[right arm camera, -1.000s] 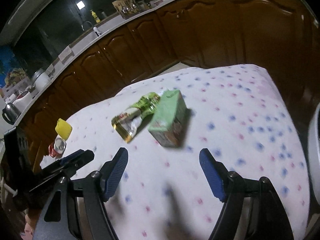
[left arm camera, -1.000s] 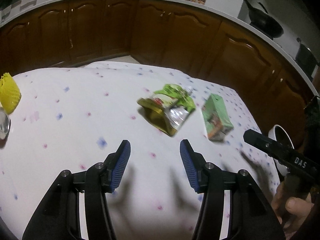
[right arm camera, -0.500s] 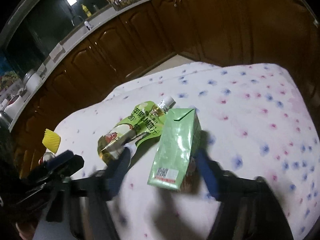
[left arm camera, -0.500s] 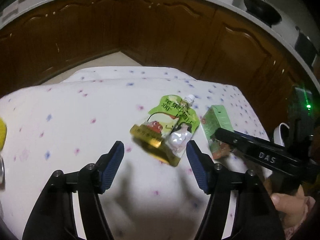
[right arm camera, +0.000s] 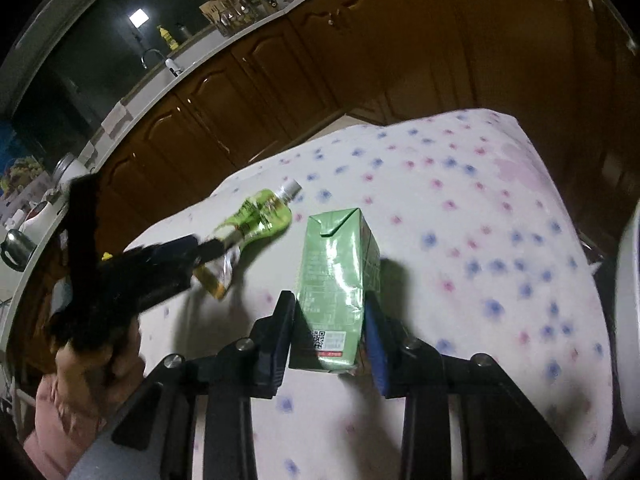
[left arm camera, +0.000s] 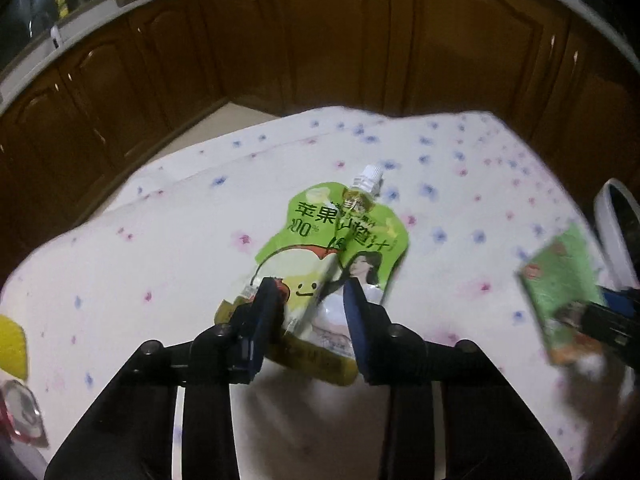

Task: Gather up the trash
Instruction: 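Grasp the green spouted pouch with the left tool while the right tool grasps the green carton, then carry the green pouch and green carton over the black bin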

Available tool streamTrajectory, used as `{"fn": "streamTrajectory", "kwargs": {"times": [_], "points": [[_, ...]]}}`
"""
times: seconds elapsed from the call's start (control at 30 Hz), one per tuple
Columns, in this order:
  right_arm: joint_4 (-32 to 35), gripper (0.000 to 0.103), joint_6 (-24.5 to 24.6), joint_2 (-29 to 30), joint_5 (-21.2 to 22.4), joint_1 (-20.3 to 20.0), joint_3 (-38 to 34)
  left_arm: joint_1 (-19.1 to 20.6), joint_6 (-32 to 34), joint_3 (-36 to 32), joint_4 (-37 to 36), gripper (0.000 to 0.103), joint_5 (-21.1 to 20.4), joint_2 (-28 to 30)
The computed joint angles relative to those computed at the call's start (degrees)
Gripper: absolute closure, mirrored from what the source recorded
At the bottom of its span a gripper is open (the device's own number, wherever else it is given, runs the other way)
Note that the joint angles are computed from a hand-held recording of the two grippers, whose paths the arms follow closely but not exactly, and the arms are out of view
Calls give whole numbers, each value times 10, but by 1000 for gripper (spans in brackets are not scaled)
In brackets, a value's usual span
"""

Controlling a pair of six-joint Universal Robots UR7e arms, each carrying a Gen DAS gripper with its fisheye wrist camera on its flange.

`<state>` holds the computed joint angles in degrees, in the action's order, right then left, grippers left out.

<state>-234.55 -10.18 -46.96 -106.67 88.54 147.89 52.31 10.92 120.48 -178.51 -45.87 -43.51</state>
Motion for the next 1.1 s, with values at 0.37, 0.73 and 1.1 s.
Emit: {"fn": "streamTrajectory", "kwargs": {"times": [0.37,0.73,1.1], "points": [[-91,69,-17,9,3,-4,60,-31,-60,67,21,97,-79,-48],[-157,69,-54,37,-42,-21,96,-107,-141,154,-12,95,-96,-49],[-162,66,-55,49,-44,-33,91,-112,-127,141,-42,89,-66,-5]]}}
